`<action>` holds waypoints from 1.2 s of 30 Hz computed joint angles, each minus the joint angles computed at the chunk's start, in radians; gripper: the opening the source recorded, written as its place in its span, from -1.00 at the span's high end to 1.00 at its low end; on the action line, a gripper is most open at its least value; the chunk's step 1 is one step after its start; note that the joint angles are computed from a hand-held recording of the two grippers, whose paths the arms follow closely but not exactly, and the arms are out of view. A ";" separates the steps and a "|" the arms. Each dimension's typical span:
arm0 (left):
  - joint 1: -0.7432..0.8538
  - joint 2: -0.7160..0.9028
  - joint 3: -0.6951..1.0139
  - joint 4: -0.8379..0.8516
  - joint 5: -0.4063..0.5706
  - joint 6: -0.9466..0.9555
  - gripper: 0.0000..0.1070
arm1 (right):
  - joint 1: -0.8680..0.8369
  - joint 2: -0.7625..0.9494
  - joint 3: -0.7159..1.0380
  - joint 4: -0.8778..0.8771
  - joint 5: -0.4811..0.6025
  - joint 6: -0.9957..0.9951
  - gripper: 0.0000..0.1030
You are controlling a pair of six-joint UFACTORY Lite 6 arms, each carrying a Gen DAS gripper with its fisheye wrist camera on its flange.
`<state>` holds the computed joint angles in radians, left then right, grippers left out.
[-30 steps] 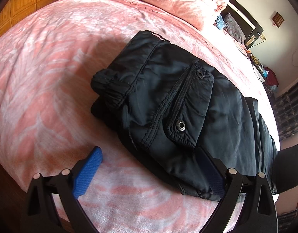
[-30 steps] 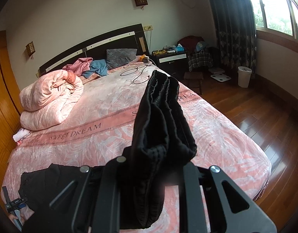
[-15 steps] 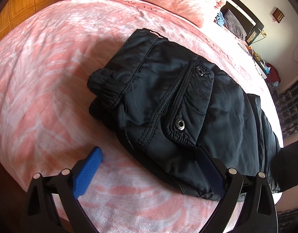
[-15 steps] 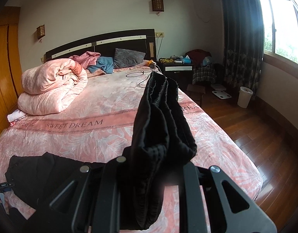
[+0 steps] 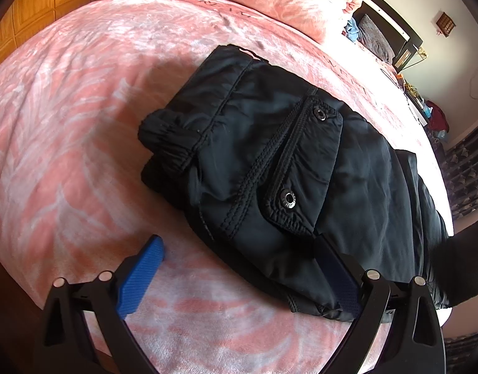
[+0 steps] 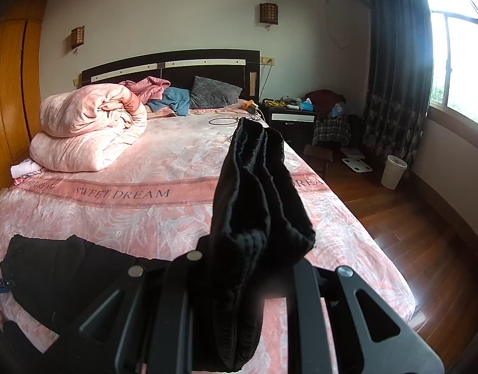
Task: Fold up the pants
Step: 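Hold the lifted black fabric above the bed with the right tool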
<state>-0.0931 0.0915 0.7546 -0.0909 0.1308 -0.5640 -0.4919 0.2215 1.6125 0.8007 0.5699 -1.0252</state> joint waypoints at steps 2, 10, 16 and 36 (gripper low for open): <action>0.003 -0.005 -0.008 -0.049 -0.006 0.049 -0.82 | 0.011 -0.003 -0.002 -0.010 -0.005 0.010 0.72; 0.021 -0.020 -0.028 -0.256 -0.013 0.266 -0.82 | 0.057 -0.021 -0.022 -0.059 -0.039 0.032 0.72; 0.020 -0.025 -0.031 -0.272 -0.013 0.286 -0.82 | 0.084 -0.020 -0.014 -0.097 -0.042 0.062 0.72; 0.053 -0.061 -0.076 -0.720 -0.014 0.743 -0.82 | 0.303 -0.083 -0.128 -0.403 -0.169 0.310 0.72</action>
<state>-0.0403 0.0301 0.6782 -0.8112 0.1164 0.1786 -0.1892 0.1383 1.4849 0.3977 0.4006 -0.7156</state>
